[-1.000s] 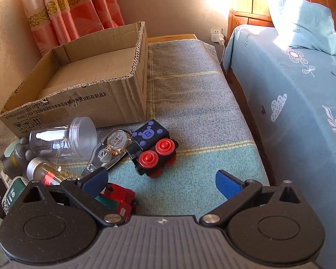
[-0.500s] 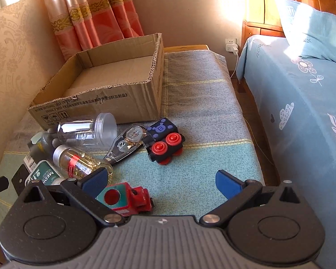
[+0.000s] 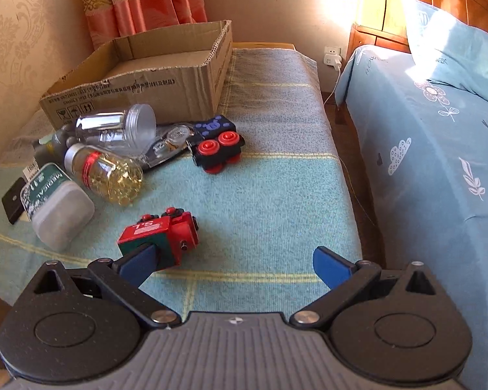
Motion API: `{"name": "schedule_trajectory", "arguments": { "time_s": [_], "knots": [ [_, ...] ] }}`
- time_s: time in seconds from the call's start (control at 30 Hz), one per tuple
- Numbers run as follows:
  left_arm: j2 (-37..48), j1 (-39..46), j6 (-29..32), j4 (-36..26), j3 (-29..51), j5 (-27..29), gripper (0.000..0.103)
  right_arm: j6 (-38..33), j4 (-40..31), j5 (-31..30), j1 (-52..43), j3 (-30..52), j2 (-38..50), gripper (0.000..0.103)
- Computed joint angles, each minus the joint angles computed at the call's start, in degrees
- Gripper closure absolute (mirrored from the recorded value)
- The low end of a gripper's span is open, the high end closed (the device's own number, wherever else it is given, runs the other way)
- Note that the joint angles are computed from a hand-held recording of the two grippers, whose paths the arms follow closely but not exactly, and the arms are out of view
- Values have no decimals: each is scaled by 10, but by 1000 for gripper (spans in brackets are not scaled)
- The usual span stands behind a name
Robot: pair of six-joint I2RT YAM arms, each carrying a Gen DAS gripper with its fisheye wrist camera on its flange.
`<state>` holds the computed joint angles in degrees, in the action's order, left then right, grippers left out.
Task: Organize rigid objects
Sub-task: 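Move the right tool toward the red S.L toy train while the left tool approaches the black device, then close the left gripper on the black device while the right gripper grasps the red train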
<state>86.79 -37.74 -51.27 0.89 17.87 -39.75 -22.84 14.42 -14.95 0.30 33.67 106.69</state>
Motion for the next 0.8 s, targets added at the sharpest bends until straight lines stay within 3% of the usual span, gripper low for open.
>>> {"name": "schedule_trajectory", "arguments": {
  "time_s": [0.23,0.4,0.47,0.6,0.8],
  "knots": [
    [23,-4,4,42,-20,15,0,-71,-40,-73,-36,-20,-20,0],
    [55,-1,0,95,-45,32,0,-67,20,-35,33,-21,36,0],
    [77,9,9,141,-62,46,0,-68,64,-12,54,-30,49,0],
    [144,39,32,230,-73,70,1,-73,57,-18,60,-12,60,0],
    [236,100,103,412,-103,117,0,-79,70,-26,56,-12,67,0]
  ]
}}
